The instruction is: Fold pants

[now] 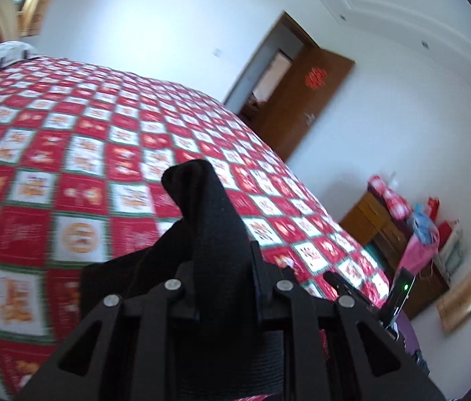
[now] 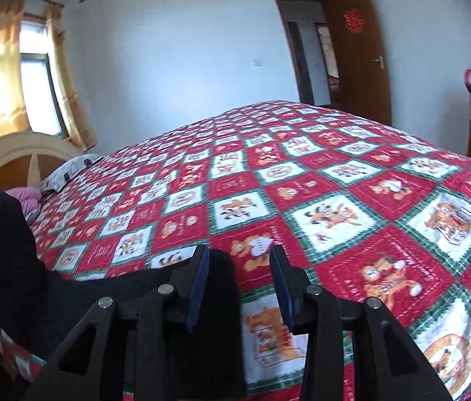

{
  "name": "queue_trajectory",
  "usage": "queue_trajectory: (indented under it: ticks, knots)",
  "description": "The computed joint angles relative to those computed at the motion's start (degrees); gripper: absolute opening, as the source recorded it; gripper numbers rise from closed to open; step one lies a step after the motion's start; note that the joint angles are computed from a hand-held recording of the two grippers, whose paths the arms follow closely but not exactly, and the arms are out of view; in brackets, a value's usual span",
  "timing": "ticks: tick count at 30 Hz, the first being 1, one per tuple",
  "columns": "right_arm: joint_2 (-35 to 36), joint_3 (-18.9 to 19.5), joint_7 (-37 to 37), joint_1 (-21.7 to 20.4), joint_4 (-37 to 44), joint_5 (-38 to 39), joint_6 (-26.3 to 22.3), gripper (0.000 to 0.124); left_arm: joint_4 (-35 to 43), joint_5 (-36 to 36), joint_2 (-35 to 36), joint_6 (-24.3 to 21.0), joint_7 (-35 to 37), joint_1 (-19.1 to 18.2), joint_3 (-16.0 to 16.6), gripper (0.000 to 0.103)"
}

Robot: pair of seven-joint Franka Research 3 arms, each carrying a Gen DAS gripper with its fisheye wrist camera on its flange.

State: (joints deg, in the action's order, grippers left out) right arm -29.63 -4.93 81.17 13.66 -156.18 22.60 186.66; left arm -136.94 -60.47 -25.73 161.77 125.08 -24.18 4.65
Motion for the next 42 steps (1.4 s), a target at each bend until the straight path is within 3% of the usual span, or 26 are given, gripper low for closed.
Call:
queue_trajectory:
  ticks: [8, 17, 22, 25, 26, 27, 29, 31, 34, 35, 37, 39, 42]
  knots:
    - [0.94, -7.64, -0.36, 5.34, 1.47, 2.96, -1.8, 0.04, 5.41, 6.33, 9.53, -0.22, -4.41, 0.8, -6.21, 0.022]
    - [1.19, -9.83, -2.38, 7.83, 1.87, 5.85, -2.44, 0.04, 8.98, 12.3, 15.96, -1.05, -8.71, 1.64, -12.23, 0.022]
    - [1.52, -11.09, -3.55, 9.22, 2.31, 7.42, -3.25, 0.04, 11.34, 16.39, 19.78, -0.22, -9.31, 1.72, -15.1, 0.027]
    - [1.46, -11.98, -4.63, 10.17, 2.49, 8.43, -3.35, 0.04, 11.5, 14.31, 20.05, 0.24, -6.33, 1.42, -15.94, 0.042]
    - [1.16, -13.26, -5.29, 11.45, 2.54, 8.98, -3.28, 0.04, 11.02, 13.96, 19.33, 0.49, -5.74, 1.34, -16.11, 0.056]
    - [0.67, -15.24, -6.18, 13.43, 2.63, 9.68, -3.28, 0.04, 10.13, 13.04, 18.16, 1.24, -4.25, 1.0, -16.04, 0.07]
    - [-1.16, -21.4, -9.37, 19.63, 3.13, 11.88, -4.14, 0.04, 7.8, 13.03, 15.82, 4.62, -3.15, 0.32, -15.8, 0.082]
    - [-2.23, -23.41, -10.83, 21.65, 3.42, 13.3, -5.01, 0.04, 5.04, 11.21, 13.11, 8.04, 0.31, -1.7, -13.91, 0.089]
    - [-4.55, -23.42, -11.39, 22.02, 3.55, 16.72, -6.51, 0.04, -0.9, 16.51, 8.88, 15.07, -3.67, 0.1, -14.42, 0.1]
    - [-5.5, -22.19, -11.78, 21.66, 3.22, 17.44, -5.52, 0.04, -3.59, 19.81, 7.3, 17.49, -6.72, 2.27, -15.51, 0.103]
    - [-6.99, -19.57, -12.7, 21.02, 2.81, 17.32, -4.99, 0.049, -5.99, 25.76, 6.08, 18.02, -12.84, 9.57, -20.61, 0.103]
    - [-8.62, -19.04, -14.22, 22.79, 2.44, 17.07, -5.17, 0.05, -7.89, 30.1, 5.11, 16.25, -18.04, 15.49, -24.24, 0.103]
    - [-10.35, -20.38, -18.86, 27.8, 3.15, 16.48, -11.63, 0.05, -9.42, 34.25, 5.28, 15.48, -23.29, 19.6, -26.73, 0.103]
